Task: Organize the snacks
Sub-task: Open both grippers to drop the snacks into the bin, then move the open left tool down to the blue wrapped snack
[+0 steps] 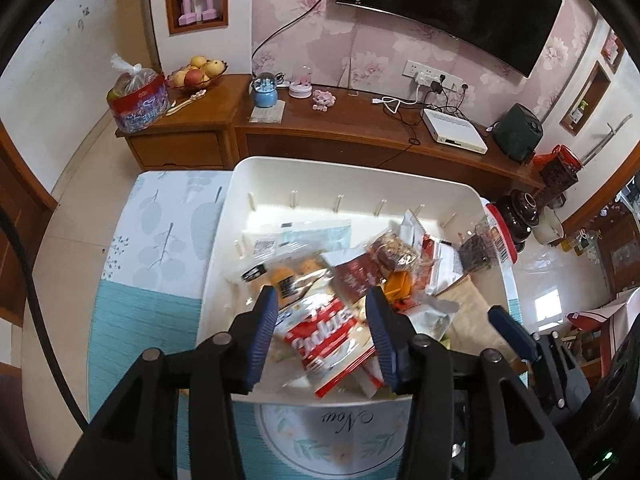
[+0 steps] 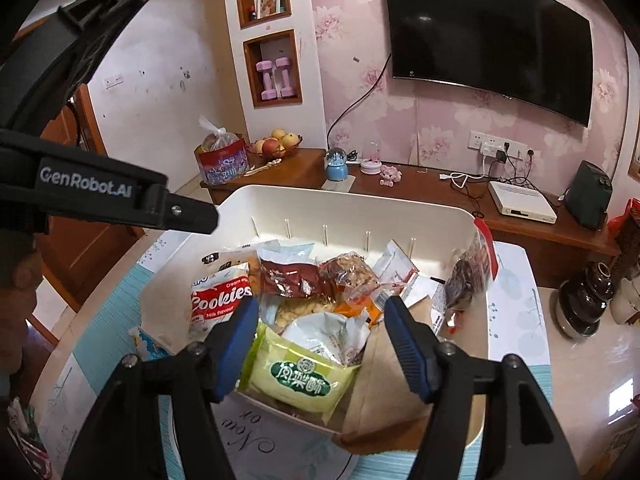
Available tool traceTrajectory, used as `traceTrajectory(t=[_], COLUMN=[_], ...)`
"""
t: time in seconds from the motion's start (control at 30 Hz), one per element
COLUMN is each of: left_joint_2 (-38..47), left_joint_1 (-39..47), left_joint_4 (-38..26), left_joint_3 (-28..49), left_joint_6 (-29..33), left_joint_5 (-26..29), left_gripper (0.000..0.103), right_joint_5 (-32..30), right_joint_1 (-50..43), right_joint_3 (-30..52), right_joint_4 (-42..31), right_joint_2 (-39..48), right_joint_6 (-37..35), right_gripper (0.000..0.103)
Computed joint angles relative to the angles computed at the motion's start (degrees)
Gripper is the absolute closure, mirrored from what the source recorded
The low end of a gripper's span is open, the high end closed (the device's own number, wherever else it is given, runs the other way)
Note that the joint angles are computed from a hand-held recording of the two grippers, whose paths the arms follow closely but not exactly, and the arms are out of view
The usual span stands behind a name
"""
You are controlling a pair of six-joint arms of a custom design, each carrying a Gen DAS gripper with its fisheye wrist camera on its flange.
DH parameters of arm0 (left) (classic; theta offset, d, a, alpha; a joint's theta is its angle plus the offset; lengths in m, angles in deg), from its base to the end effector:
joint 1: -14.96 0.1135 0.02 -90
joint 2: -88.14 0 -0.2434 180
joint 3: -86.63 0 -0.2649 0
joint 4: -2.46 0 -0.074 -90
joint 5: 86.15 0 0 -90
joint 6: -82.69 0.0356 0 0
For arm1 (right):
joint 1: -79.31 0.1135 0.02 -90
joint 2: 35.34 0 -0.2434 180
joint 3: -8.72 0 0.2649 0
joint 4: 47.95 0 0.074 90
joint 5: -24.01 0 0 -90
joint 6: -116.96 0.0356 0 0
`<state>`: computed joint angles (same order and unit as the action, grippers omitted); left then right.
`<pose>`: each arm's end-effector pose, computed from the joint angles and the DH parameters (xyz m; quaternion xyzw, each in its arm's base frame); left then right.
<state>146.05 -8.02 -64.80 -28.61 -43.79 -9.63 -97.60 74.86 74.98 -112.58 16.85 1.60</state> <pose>0.1941 -0.0733 0.2569 -0.1426 0.9500 -0.0272 0.2765 0.1949 0.0036 0.2896 -0.2547 0.8740 0.1643 0.3797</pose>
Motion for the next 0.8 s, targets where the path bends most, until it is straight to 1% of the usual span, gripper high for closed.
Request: traceTrajectory(t=[0.17, 0.33, 0.47, 0.53, 0.6, 0.67, 0.73, 0.8], left_joint_2=[-6.4, -12.2, -15.7, -17.2, -17.7, -17.7, -18.0, -18.2], left_joint_1=[3.1, 9.7, 15.7, 19.8, 24.1, 26.7, 30.1, 32.7], left_joint_4=[-3.5, -7.8, -10.1, -10.8, -11.5, -11.6, -11.8, -11.7], left_joint_3=[-2.9, -5.4, -7.3, -8.9, -10.6, -11.9, -13.7, -15.2], left_joint_6=[2.2, 7.6, 14.1, 18.3, 23.0, 26.3, 30.9, 34.4], left_joint_5=[1.4, 5.0, 8.9, 11.6, 14.2, 15.5, 17.0, 18.1], left_gripper=[0.059, 0.059, 0.058, 0.057, 0.056, 0.055, 0.053, 0.048], right_joint_5=[0.7, 2.9, 8.2, 11.1, 15.0, 18.7, 23.1, 27.9], right_joint_1=[0.8, 3.6, 8.4, 11.1, 14.7, 18.4, 22.9, 27.9], right_joint_3=[1.4, 1.6, 0.4, -0.2, -1.1, -1.9, -2.9, -4.0], right_joint_4=[-2.7, -4.2, -5.2, -5.8, -6.4, -7.2, -7.9, -8.7], right_joint_2=[-1.5, -5.0, -9.0, -10.6, -13.0, -14.9, -17.0, -19.0], right_joint_6=[2.8, 7.6, 12.6, 14.7, 17.8, 21.3, 25.6, 30.1], right_gripper=[0.037, 0.037, 0.037, 0.037, 0.037, 0.037, 0.037, 0.037])
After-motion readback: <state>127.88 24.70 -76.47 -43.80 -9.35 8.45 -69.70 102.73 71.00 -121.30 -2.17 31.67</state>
